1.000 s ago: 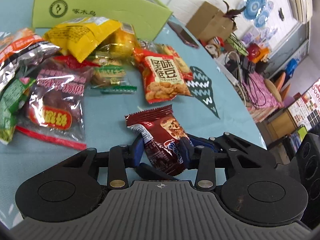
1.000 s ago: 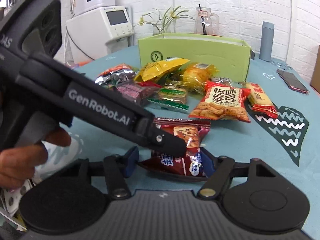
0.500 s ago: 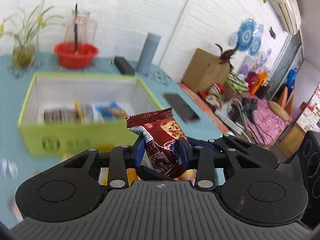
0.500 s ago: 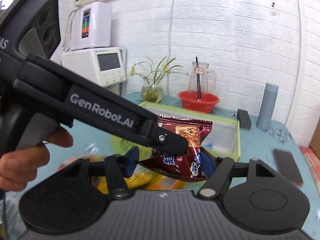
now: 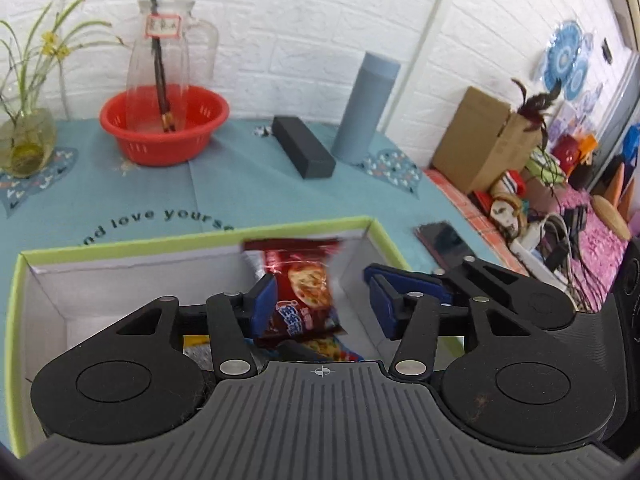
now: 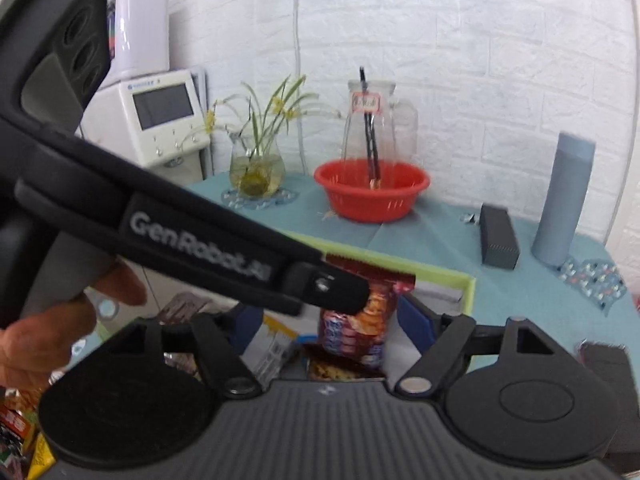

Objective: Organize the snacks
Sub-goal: 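Drop the dark red packet into the green box with the left gripper, then grasp the red peanut snack bag with the left gripper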

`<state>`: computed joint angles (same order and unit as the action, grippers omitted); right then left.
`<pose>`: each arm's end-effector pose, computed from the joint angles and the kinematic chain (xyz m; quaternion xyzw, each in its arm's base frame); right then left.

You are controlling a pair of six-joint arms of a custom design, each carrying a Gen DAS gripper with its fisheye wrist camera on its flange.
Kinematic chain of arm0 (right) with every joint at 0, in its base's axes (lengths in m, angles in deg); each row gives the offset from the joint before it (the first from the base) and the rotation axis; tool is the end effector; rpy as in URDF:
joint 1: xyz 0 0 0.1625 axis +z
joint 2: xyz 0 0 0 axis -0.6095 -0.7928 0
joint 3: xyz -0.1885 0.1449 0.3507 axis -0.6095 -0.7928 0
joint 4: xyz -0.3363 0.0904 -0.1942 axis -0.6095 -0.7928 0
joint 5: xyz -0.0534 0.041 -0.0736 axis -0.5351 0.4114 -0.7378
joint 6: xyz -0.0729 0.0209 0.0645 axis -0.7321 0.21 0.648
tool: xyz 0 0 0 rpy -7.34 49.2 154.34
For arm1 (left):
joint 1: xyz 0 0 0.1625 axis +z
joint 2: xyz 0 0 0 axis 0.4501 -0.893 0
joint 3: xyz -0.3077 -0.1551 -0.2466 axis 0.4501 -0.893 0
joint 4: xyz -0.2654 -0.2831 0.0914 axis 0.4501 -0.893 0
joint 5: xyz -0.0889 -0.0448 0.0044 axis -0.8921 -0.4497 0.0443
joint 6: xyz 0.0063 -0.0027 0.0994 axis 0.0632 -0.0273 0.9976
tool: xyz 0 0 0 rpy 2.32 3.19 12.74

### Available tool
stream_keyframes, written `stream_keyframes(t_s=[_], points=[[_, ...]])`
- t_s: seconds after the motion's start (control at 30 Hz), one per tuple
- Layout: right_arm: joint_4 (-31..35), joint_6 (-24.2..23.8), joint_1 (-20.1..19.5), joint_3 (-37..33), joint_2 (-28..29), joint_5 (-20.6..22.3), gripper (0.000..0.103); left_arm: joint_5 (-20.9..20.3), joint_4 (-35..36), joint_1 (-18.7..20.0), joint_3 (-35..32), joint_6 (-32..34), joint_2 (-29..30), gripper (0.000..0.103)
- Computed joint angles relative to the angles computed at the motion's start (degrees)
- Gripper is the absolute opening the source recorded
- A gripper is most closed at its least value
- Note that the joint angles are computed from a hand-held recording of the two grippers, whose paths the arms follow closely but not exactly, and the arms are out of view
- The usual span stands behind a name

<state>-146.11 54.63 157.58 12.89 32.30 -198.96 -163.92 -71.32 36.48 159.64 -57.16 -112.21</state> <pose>0.3671 -0.4833 -0.0017 0.2894 -0.8124 0.4344 0.2599 -0.1060 -0.5562 0.3256 0.3508 0.9017 -0.2342 0.0947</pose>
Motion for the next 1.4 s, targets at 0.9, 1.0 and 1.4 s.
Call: stream_keyframes(t_s=[0.9,1.0,1.4], points=[[-5.3,24.9,13.8,23.4,3.4,-12.5,0.093,-1.5,11.9,-3.1,26.8,-6.2,-27.1,0.044],[-4.1,24.8,12.5,23.2,2.9,-9.7,0.093,-3.9,12.7,-0.6,25.2,-6.5,-24.4,0.036],[1.0,36.7,22.3,24.3,4.6,-12.9,0.094,-5.0,25.7,-2.1,29.4,-11.1,-40.4,0.015]])
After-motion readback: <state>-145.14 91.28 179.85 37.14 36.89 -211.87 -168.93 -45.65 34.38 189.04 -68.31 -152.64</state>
